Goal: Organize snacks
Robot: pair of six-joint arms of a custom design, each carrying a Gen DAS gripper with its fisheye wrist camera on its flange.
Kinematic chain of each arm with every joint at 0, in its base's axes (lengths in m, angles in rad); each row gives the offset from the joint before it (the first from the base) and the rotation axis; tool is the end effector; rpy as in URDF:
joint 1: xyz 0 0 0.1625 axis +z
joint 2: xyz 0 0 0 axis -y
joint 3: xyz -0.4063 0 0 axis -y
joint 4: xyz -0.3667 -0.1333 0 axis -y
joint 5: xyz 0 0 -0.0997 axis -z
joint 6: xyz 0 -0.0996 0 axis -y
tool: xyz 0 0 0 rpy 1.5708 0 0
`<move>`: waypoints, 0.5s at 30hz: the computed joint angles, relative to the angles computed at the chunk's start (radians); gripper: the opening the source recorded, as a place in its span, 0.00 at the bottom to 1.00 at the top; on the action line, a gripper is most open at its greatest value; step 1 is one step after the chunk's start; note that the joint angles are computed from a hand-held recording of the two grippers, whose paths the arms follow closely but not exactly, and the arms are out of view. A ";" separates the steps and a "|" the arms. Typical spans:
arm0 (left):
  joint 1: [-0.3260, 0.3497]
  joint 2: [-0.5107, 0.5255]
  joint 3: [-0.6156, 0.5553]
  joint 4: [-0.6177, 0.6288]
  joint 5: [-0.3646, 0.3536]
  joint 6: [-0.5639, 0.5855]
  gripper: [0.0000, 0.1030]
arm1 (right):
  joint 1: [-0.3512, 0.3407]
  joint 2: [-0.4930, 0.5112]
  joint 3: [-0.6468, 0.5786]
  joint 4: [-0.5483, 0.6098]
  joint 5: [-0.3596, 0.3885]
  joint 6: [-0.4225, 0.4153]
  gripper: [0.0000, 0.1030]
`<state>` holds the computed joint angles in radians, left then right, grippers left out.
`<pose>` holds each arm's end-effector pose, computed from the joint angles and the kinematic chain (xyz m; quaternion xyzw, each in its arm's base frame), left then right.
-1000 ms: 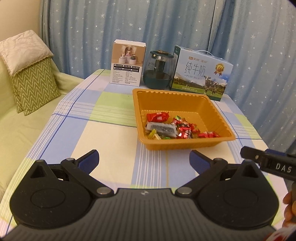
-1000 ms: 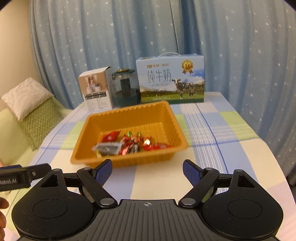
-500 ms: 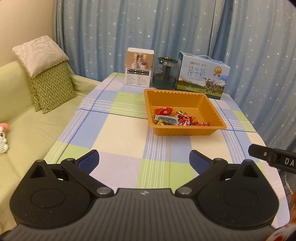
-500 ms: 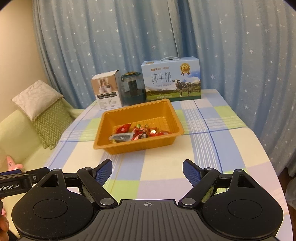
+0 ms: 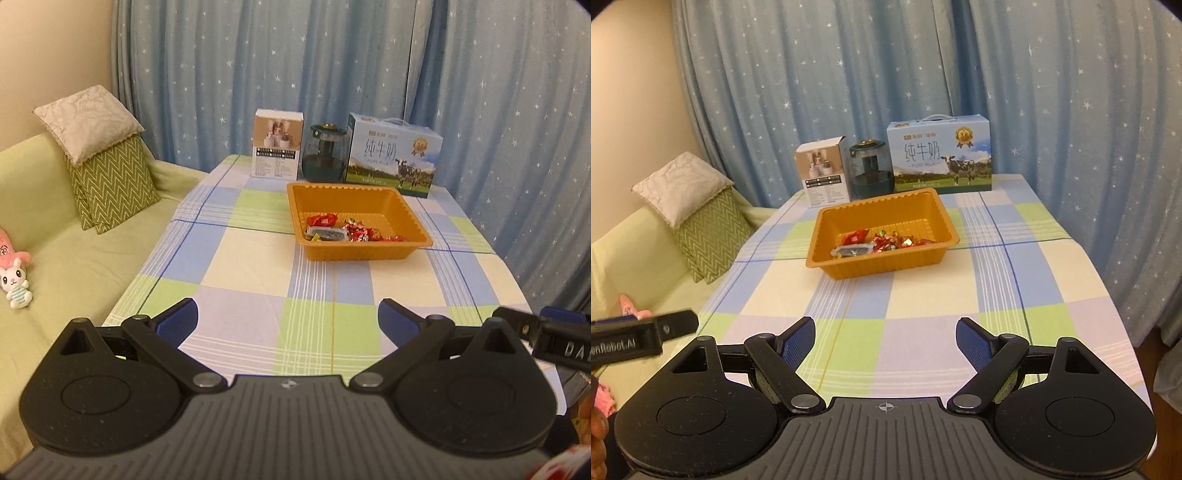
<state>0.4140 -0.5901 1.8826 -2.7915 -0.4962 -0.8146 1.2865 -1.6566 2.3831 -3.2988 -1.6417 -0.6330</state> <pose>-0.4004 -0.4172 -0.0185 0.1643 0.8429 -0.4094 0.3082 0.0155 -0.3970 0.3541 0.1353 -0.8663 0.4164 0.2403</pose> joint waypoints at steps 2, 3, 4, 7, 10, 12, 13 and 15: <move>-0.013 -0.008 0.008 0.004 -0.005 -0.009 1.00 | 0.003 -0.021 0.018 -0.001 -0.009 -0.005 0.81; -0.018 -0.011 0.009 0.011 -0.009 -0.015 1.00 | 0.001 -0.036 0.026 0.006 -0.007 -0.007 0.81; -0.022 -0.013 0.009 0.015 -0.012 -0.021 1.00 | 0.000 -0.048 0.034 0.013 -0.005 -0.007 0.81; -0.032 -0.024 0.016 0.034 -0.023 -0.037 1.00 | -0.004 -0.085 0.056 0.024 -0.005 -0.008 0.81; -0.042 -0.040 0.030 0.052 -0.025 -0.052 1.00 | -0.008 -0.120 0.074 0.034 -0.010 -0.005 0.81; -0.050 -0.047 0.038 0.070 -0.022 -0.065 1.00 | -0.010 -0.143 0.082 0.049 -0.010 -0.002 0.81; -0.053 -0.051 0.043 0.077 -0.022 -0.072 1.00 | -0.012 -0.153 0.085 0.056 -0.010 -0.002 0.81; -0.060 -0.057 0.051 0.081 -0.026 -0.079 1.00 | -0.014 -0.170 0.090 0.067 -0.007 0.001 0.81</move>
